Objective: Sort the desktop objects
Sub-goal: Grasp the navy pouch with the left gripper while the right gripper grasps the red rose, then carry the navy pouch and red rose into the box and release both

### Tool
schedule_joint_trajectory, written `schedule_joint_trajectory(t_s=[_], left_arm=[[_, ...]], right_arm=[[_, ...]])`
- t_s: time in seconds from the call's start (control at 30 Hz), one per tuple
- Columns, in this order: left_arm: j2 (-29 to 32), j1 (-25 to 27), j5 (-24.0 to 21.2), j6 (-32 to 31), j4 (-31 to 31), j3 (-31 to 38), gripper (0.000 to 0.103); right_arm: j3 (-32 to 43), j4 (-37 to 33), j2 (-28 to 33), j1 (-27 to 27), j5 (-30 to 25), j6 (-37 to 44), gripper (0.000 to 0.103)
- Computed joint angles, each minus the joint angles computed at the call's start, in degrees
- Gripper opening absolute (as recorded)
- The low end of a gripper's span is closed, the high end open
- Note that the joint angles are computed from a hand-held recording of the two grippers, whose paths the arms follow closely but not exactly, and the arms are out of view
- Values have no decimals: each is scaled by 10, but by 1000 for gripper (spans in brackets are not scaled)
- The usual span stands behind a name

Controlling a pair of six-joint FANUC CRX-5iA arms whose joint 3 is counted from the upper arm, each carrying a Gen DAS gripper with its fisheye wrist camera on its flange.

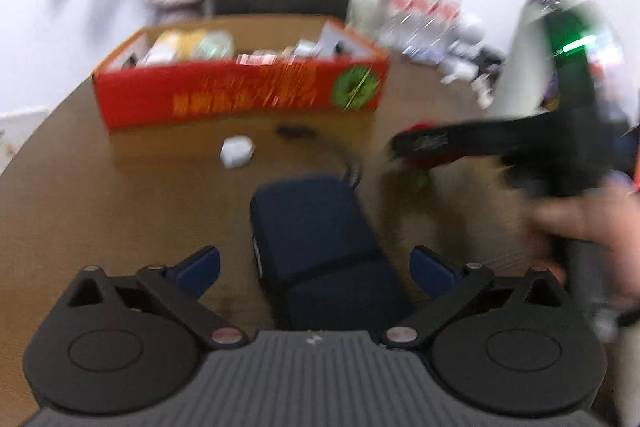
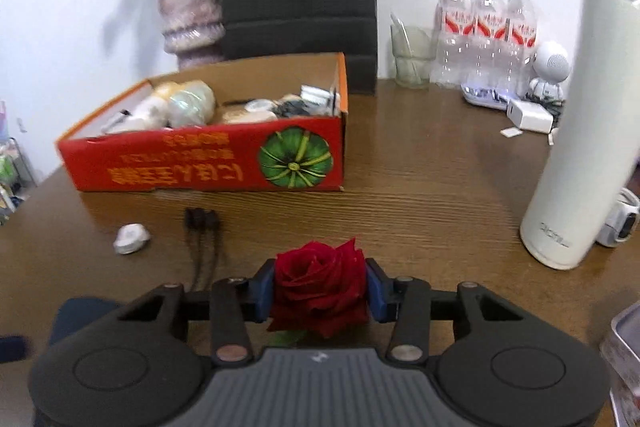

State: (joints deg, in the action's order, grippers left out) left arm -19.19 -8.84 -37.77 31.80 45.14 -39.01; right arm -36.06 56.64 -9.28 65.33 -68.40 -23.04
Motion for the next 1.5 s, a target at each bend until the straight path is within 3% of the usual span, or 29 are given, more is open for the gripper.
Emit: schedule_joint_trajectory(t_s=[0.07, 0.13, 0.2, 0.33, 0.53, 0.8, 0.97, 1.1, 1.23, 1.33, 1.4, 1.5], left_arm=[[8, -1, -4, -25, 41, -14, 80], [6, 1, -7, -28, 56, -20, 73], [-4, 0, -2, -48, 69, -29, 72], [-28, 31, -54, -53, 89, -35, 71], [-82, 67, -73, -111, 171, -55, 71], [-46, 73, -33, -141, 222, -27, 71], [46, 35, -6, -185, 262, 53, 71], [143, 2, -3, -190, 263, 151, 71], [262, 7, -57, -55, 145, 304, 71], [332, -8, -43, 25, 60, 399, 71], [380, -13, -65, 70, 12, 464, 72], [411, -24, -27, 108, -9, 480, 68]], right_arm=[[-10, 8, -14, 28, -18, -17, 44], [-19, 11, -26, 55, -36, -31, 44], [-26, 10, -37, 82, -51, -45, 44], [-30, 15, -43, 120, -63, -56, 44], [-24, 25, -34, 128, -46, -54, 44], [-11, 54, -32, 113, -43, -33, 44], [6, 98, -42, 47, -21, 13, 44], [43, 126, -35, -46, 43, 71, 44], [102, 87, -2, -157, 156, 127, 44], [173, 25, 59, -231, 205, 184, 44], [225, -39, 103, -268, 239, 239, 44], [310, -140, 174, -303, 243, 324, 44]])
